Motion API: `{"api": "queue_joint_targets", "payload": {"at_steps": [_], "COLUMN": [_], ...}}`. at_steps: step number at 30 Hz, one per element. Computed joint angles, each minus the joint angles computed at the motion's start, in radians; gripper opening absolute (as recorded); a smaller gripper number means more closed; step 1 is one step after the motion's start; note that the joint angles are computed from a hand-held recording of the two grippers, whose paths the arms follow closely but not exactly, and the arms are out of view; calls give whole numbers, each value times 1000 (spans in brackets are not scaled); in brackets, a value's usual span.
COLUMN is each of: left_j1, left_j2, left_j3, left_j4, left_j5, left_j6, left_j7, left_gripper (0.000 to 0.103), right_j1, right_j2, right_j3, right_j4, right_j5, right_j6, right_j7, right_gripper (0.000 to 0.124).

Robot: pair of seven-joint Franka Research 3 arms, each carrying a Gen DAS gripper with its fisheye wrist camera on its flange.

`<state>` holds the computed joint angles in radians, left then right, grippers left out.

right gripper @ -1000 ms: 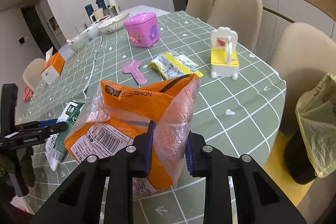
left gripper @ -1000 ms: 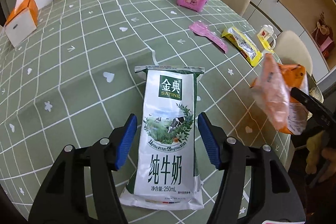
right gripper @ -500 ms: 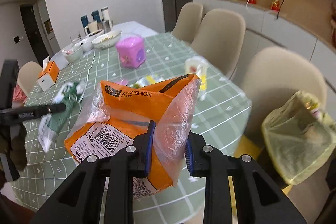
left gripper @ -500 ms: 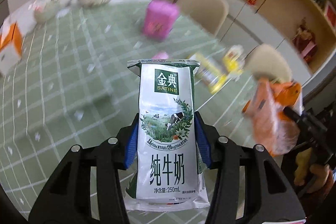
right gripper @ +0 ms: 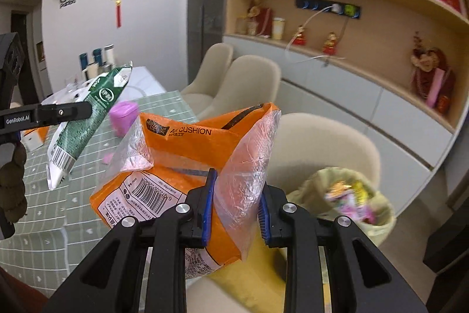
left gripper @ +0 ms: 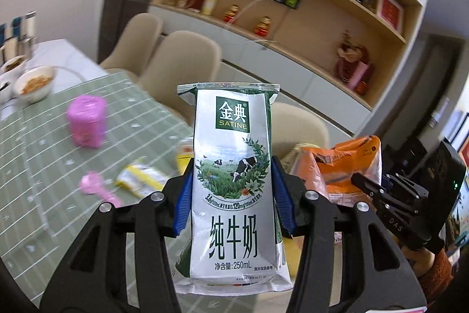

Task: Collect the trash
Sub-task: 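Carry the milk carton with the left tool while the right tool carries the orange bag to the bin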

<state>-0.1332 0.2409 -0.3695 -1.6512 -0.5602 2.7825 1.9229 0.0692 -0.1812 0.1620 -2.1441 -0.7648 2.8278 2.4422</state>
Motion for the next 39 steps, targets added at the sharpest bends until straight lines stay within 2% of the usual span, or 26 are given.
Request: {"api": "queue_joint_targets", "payload": {"at_steps": [6, 14, 20, 24, 26, 29, 32, 37, 39], "left_j1": [-110, -222, -305, -351, -362, -380, -386, -379, -370], "left_j2": [115, 281, 426, 505, 525, 551, 562, 543, 527], "left_j3": [6, -7, 7, 34, 47, 75, 98, 115, 118], "left_j4": [159, 382, 586, 705, 731, 768, 782, 745, 718], "left_j5": [199, 407, 496, 534, 546, 572, 595, 629, 640], "left_j6": [-36, -68, -125, -176, -193, -224, -244, -242, -233], "left_j7": [-143, -257, -330, -390, -421, -479, -538, -604, -626], "left_gripper": [46, 46, 46, 46, 46, 46, 46, 46, 46], "right_j1": [-78, -258, -396, -437, -411, -352, -303, -275, -252], "right_j2": [-64, -113, -88, -11, 36, 134, 229, 373, 392], "right_j3": [-36, -42, -34, -63, -97, -157, -184, -141, -142], "right_j4": [-77, -172, -173, -116, -80, -6, 74, 200, 209], "right_j5": [8, 9, 16, 16, 33, 119, 210, 455, 477], "right_j6": [40, 126, 179, 175, 163, 140, 116, 23, -8], "right_j7": [-34, -57, -88, -117, -147, -268, -395, -721, -790], "right_gripper": [25, 25, 25, 25, 25, 25, 25, 25, 25]}}
